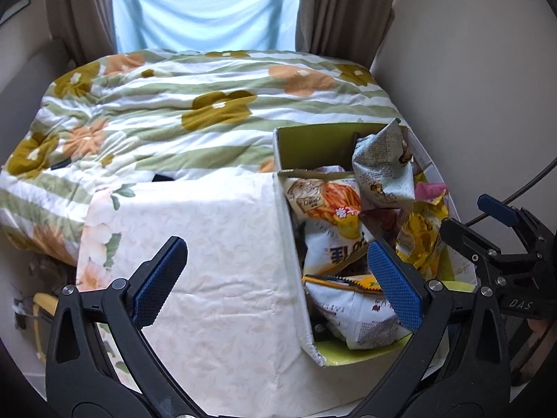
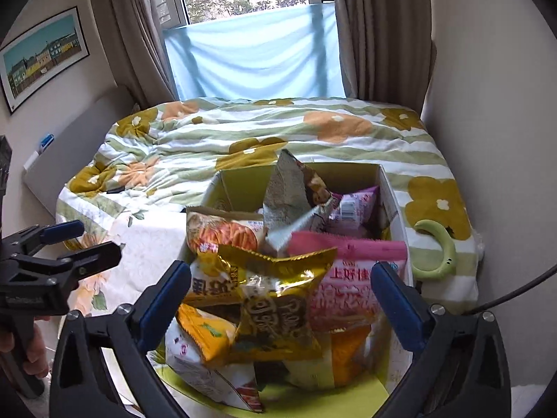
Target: Organize snacks
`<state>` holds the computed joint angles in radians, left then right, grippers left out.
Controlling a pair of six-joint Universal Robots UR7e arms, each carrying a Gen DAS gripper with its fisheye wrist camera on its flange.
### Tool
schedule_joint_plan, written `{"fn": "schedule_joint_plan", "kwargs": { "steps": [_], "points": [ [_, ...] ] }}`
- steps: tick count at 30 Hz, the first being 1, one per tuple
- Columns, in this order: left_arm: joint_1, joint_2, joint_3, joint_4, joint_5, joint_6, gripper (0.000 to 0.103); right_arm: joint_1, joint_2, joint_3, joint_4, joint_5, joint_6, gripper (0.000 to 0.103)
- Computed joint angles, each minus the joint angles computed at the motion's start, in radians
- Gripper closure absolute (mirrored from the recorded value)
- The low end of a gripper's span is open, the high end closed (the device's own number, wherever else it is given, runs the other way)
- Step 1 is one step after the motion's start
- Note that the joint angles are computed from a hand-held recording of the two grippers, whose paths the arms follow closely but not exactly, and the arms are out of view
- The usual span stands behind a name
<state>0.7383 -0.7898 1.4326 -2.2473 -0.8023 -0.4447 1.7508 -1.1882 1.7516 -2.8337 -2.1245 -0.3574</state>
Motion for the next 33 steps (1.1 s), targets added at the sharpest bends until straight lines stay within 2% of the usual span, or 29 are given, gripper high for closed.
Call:
{"fn": "schedule_joint_plan", "kwargs": {
  "steps": [6,12,14,17,21,28,33],
  "points": [
    [-0.013,-0.066,0.088,-0.024,0.006,-0.043,0.0,0.018,-0.03,0.041,-0.014,-0.003,0.04,0.0],
    [-0.07,-0.154,0.173,-0.063,0.072,-0.027,0.0,0.08,-0.068,0.087,-0.075,-0.034,0.068,0.0],
    [-0.101,-0.195,0.215,-0.08,0.113,-0.027,0.0,0.113,-0.085,0.107,-0.093,-0.061,0.085,0.0],
    [-0.162,-0.258,0.279,-0.05,0.223,-0.061,0.0,0.166,-0.112,0.141,-0.124,-0.112,0.117,0.0],
    [-0.232,-0.346,0.375,-0.041,0.306,-0.078,0.0,0.233,-0.141,0.192,-0.172,-0.189,0.142,0.0],
    [-0.311,-0.47,0.488,0.039,0.334,-0.183,0.0,0.33,-0.171,0.282,-0.233,-0.291,0.152,0.0],
    [-0.353,-0.52,0.535,0.094,0.347,-0.249,0.0,0.358,-0.191,0.325,-0.233,-0.305,0.183,0.0]
  ]
}}
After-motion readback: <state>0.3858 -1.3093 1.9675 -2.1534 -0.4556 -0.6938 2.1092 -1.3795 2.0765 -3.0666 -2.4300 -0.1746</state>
